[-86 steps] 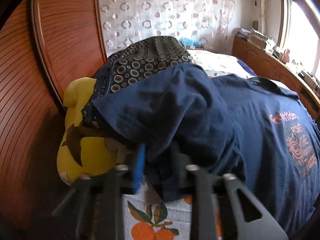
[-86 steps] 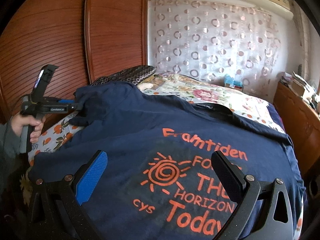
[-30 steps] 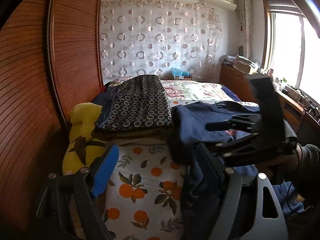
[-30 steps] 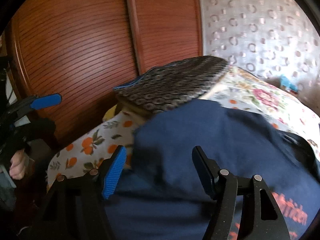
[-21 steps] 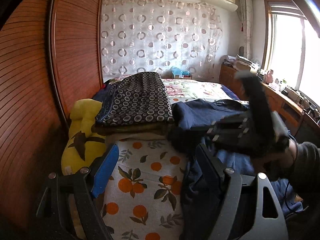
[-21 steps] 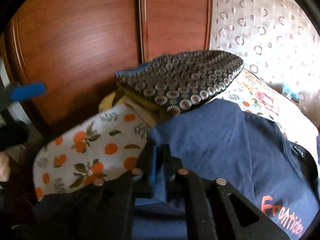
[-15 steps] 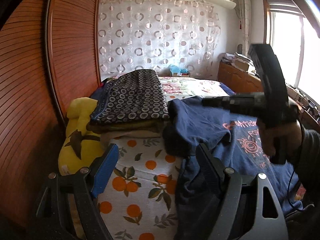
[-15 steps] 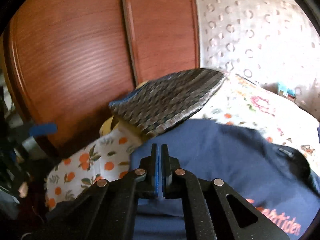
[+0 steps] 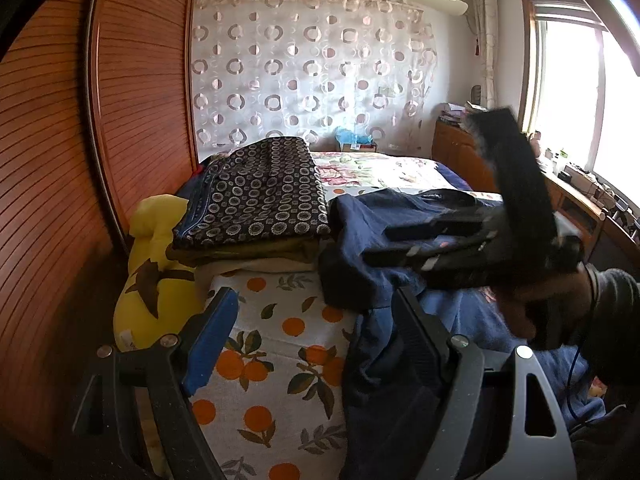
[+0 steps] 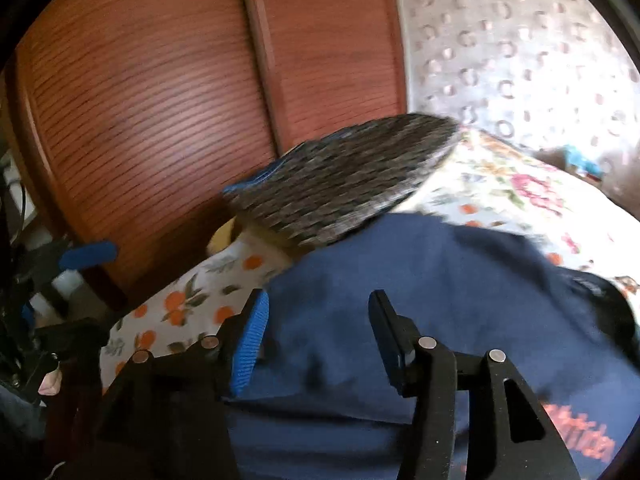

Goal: Fold small clothes

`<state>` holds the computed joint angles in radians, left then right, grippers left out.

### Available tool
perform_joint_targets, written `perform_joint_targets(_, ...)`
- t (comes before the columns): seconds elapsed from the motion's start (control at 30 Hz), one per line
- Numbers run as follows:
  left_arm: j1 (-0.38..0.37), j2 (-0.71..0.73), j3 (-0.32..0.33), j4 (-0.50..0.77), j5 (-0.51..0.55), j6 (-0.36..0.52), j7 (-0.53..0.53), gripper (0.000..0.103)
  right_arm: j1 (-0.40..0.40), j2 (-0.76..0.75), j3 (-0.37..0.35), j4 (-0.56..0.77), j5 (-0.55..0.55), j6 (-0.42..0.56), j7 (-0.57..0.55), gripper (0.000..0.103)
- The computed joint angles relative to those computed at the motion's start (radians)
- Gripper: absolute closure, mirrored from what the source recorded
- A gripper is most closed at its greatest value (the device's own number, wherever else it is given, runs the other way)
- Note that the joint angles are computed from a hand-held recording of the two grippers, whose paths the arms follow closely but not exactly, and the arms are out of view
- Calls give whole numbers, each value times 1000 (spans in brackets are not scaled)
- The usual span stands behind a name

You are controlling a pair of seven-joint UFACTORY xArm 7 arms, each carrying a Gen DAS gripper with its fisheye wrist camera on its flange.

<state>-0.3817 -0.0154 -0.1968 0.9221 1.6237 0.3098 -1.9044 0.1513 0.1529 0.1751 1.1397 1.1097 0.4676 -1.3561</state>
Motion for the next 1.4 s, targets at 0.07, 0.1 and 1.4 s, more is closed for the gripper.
perform_joint_targets(0.07,3,-3,3,-6,-3,-5,-3,23,19,29,4,10,-63,-12,33,49)
perform_joint_targets(0.1,4,-3,3,-8,-3,-6,-4,23,34,53,10,17,-101,-45,56,61)
perform_joint_targets(1.4,-47,112,15,67,-109,-41,117,23,-178,79,26,-29,81,-149,-64,80)
